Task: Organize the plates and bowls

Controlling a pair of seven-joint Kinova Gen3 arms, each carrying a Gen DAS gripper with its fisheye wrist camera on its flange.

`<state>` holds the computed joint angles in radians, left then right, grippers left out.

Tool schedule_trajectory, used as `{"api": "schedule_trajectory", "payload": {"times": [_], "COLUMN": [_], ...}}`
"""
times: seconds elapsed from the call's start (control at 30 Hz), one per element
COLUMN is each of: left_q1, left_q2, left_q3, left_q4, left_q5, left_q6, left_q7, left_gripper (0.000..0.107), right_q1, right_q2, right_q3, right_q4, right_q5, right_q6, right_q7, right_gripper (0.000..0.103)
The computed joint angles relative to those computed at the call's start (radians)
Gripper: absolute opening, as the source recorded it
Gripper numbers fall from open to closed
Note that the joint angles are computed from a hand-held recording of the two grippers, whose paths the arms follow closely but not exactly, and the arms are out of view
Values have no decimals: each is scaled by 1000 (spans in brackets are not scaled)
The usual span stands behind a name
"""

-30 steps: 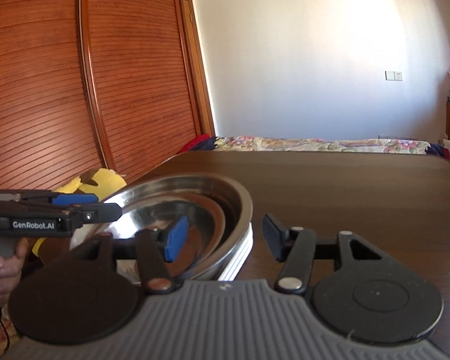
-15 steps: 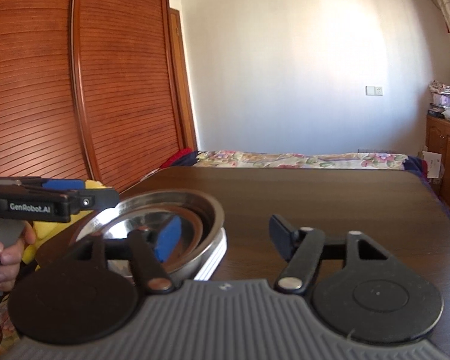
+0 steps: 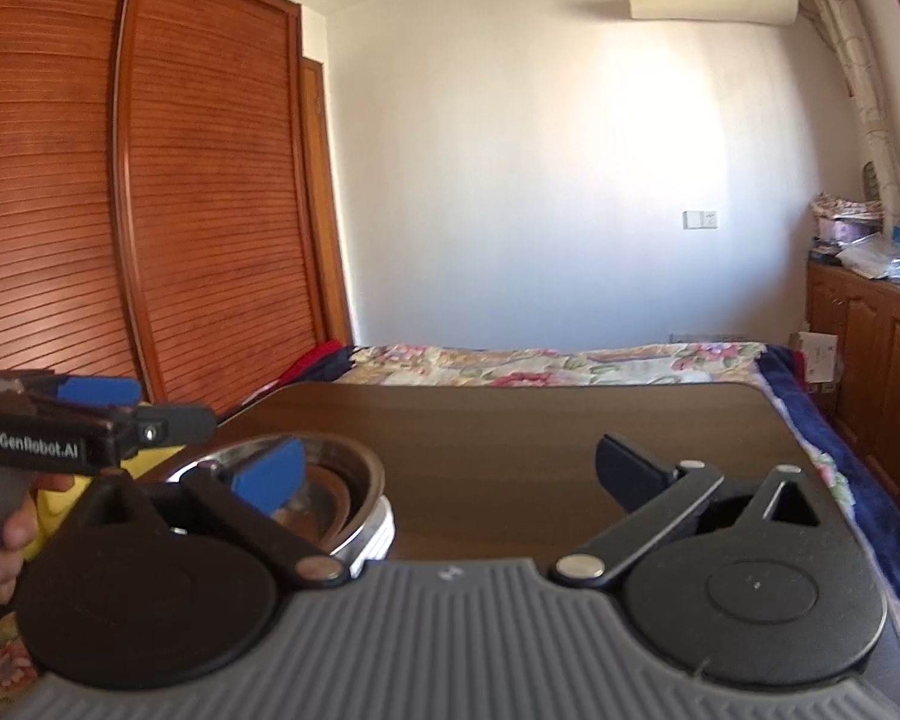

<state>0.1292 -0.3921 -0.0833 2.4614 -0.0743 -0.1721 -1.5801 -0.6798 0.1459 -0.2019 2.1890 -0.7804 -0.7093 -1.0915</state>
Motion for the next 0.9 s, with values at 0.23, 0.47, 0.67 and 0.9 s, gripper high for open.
{"api": "schedule_trajectory", "payload": {"times": [0.23,0.47,0.67,0.9], "left_q1": [-71,-125,-195,-227], "left_q2": [-17,-33,-42,-35], "left_q3": [84,141,210,216], "left_q4": [-8,2,14,31], "left_q5": [49,76,108,125], "left_q6": [28,15,12,11], "left_q7": [-9,-17,-31,-39], "left_gripper": [103,103,103,103], "right_q1": [-33,-58,-71,-70], "right_q2": [-9,-1,11,28], "right_q3": [-11,-32,-42,-40], "right_q4": [-10,-22,-30,-33], "right_q5": [-153,-264,-320,-324], "right_q6": [-60,-132,-171,-164], "right_q7": [113,191,218,198], "right_gripper": [103,103,103,103]}}
